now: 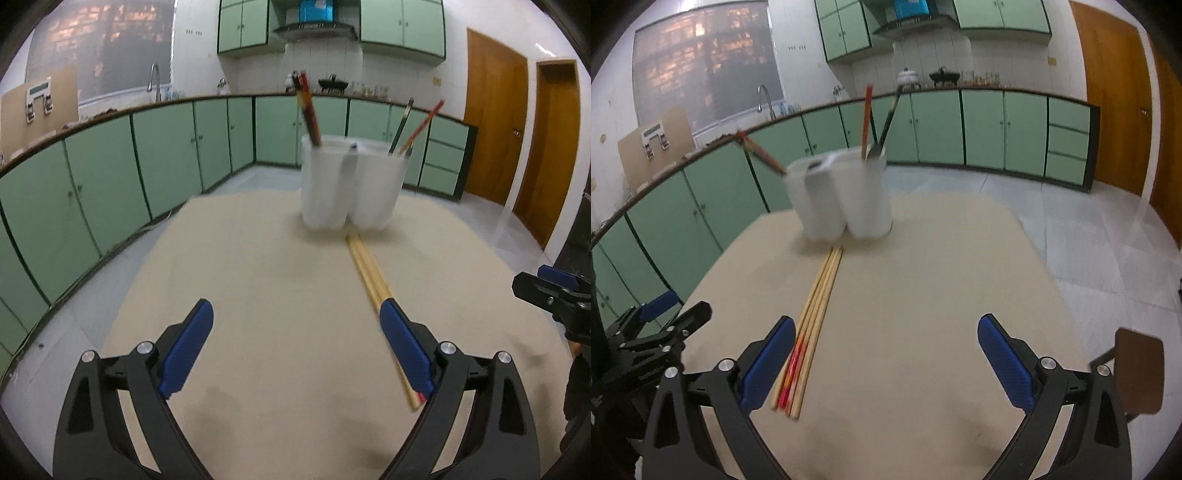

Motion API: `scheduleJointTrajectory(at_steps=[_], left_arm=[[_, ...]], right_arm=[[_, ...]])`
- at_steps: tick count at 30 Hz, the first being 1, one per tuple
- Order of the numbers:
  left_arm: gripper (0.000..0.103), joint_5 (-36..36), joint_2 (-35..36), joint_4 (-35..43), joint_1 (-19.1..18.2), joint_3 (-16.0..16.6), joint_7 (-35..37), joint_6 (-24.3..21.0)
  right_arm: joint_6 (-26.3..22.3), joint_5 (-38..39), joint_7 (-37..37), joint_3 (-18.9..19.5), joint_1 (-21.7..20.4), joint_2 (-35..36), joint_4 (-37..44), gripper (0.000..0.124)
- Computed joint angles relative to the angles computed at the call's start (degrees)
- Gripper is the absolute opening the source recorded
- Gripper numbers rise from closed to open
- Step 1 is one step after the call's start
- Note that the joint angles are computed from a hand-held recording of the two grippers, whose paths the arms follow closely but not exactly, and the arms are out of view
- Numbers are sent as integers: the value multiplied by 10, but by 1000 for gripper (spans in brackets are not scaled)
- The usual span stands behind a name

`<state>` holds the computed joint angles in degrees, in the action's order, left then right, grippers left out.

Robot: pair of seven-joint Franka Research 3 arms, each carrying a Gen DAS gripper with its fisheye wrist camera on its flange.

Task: Organize utensils
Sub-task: 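Withdraw both tools back toward the remaining chopsticks on the table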

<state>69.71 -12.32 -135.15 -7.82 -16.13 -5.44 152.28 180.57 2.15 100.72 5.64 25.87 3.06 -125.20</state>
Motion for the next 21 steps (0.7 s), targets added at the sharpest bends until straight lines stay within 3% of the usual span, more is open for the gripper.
scheduleJointTrajectory(at_steps=[3, 7, 12, 21], left_arm=[[89, -19, -2, -14, -4, 0, 4, 0], [89, -39, -3, -25, -8, -2, 25, -5], [89, -61, -7, -37, -9, 0, 42, -3], [89, -98, -18, -48, -6, -2, 60, -12]], right_arm=[[-4, -13, 14, 1, 7, -4, -16, 97], [-14, -84, 61, -9, 20, -5, -26, 96], [-26, -35, 8, 19, 14, -5, -36, 88], [-60, -45, 16, 21, 23, -1, -35, 73]])
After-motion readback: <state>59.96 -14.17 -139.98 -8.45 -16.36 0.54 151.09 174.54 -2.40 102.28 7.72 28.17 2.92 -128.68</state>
